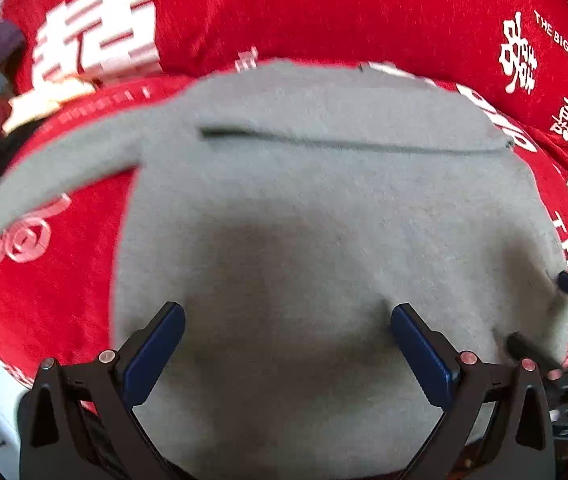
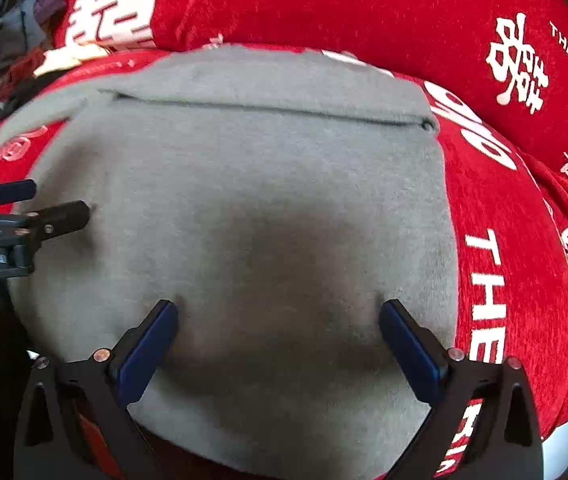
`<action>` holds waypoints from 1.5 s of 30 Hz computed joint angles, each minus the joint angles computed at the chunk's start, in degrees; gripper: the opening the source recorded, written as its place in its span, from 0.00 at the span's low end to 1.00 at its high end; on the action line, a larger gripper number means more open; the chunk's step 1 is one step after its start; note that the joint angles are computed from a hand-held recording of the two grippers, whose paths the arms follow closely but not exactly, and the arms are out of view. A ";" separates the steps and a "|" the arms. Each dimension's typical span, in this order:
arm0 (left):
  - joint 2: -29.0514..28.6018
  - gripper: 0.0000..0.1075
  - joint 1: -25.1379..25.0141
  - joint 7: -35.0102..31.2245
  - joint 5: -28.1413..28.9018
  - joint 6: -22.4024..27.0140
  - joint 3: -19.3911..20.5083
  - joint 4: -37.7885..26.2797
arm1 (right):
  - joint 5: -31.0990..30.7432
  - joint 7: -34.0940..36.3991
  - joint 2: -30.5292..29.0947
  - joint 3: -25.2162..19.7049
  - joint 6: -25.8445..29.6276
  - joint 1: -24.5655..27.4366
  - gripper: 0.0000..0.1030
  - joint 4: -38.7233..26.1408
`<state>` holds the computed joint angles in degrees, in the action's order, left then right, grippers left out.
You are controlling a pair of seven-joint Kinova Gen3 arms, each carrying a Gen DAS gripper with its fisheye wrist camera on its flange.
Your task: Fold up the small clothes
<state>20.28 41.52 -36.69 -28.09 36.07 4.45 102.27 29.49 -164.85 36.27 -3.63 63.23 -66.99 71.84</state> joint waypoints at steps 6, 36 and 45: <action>4.55 0.96 -1.70 -0.30 0.36 3.74 -2.91 -8.31 | 1.85 7.00 5.96 2.18 8.33 3.23 0.98 -14.42; -2.00 0.96 -44.93 -3.86 26.63 -13.84 -9.69 8.48 | -7.70 16.33 16.03 5.09 10.60 4.29 0.98 -31.25; 5.10 0.67 -36.46 5.34 18.20 -6.62 -18.29 -3.83 | -8.91 22.80 22.53 7.62 19.10 2.95 0.98 -46.05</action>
<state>25.38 5.06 -31.35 -9.89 29.46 -13.84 98.44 20.58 -142.05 58.79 3.99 82.33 -64.04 25.79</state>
